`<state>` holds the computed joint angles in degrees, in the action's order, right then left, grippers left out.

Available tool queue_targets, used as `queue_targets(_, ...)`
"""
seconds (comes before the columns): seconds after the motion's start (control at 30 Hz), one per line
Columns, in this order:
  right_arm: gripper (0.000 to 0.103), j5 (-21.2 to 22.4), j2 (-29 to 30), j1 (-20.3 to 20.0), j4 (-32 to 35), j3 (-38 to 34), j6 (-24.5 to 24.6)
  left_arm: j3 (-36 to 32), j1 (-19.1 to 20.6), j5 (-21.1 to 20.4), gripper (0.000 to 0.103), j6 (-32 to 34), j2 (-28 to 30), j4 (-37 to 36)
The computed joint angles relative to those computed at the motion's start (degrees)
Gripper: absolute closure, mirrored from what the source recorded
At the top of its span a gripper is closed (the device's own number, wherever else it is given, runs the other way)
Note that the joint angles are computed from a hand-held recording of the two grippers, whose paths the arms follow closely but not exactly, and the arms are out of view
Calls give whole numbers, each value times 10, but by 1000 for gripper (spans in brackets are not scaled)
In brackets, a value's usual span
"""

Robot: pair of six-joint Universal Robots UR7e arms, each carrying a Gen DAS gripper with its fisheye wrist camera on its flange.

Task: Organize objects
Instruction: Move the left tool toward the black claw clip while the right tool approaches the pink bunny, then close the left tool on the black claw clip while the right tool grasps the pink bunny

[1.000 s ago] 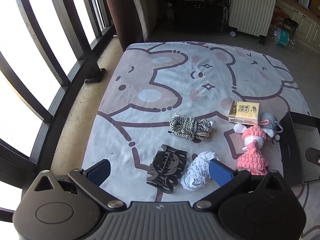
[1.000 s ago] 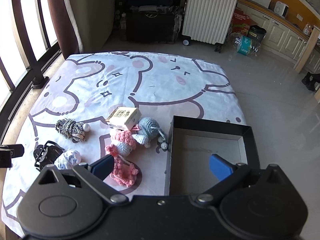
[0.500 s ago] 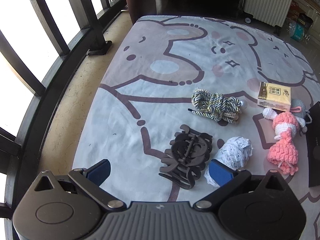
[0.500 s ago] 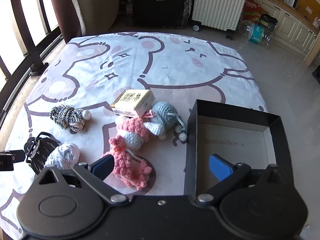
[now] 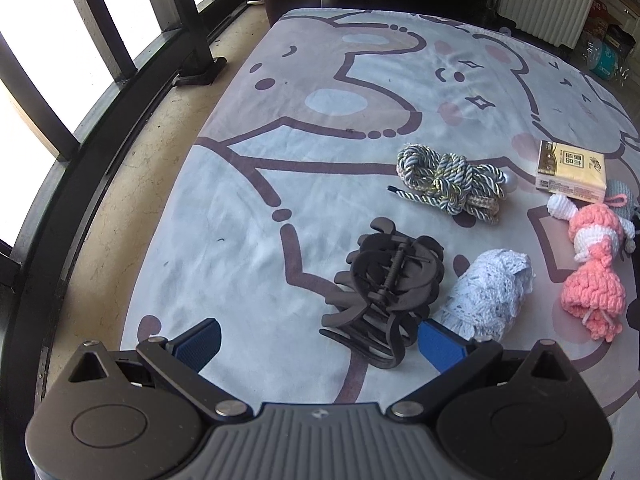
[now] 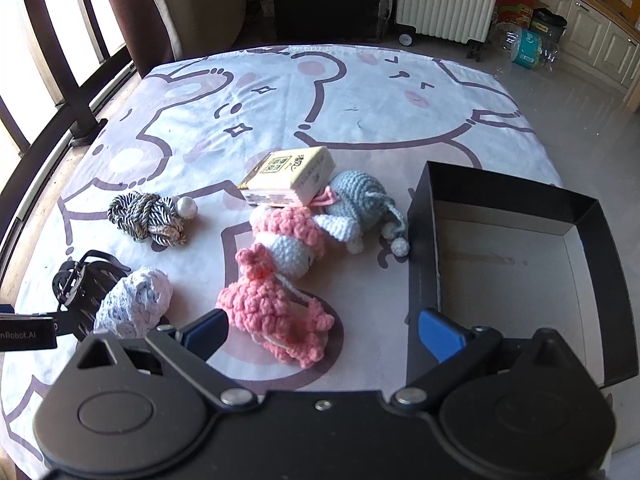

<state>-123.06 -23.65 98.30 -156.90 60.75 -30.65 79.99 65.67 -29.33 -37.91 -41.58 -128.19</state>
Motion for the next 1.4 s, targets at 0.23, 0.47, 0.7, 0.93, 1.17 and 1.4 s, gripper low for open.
queue_targets(0.23, 0, 11, -6, -8, -7, 19, 8, 14, 4, -16, 1, 36, 3, -51)
queue_targets(0.47, 7, 51, -14, -17, -36, 46, -9, 22, 8, -40, 12, 67, 7, -94)
queue_targets(0.7, 10, 93, -19, -26, -13, 40, 29, 41, 12, -54, 25, 84, -2, -155)
queue_targets(0.93, 11, 122, -13, -26, -1, 16, 50, 45, 11, -63, 36, 118, -2, -225)
queue_targets(1.17, 23, 124, 6, -26, 31, -22, 73, 32, 10, -69, 40, 158, 14, -249)
queue_targets(1.4, 26, 100, 38, -23, 56, -68, 92, 13, 10, -39, 41, 182, 34, -234)
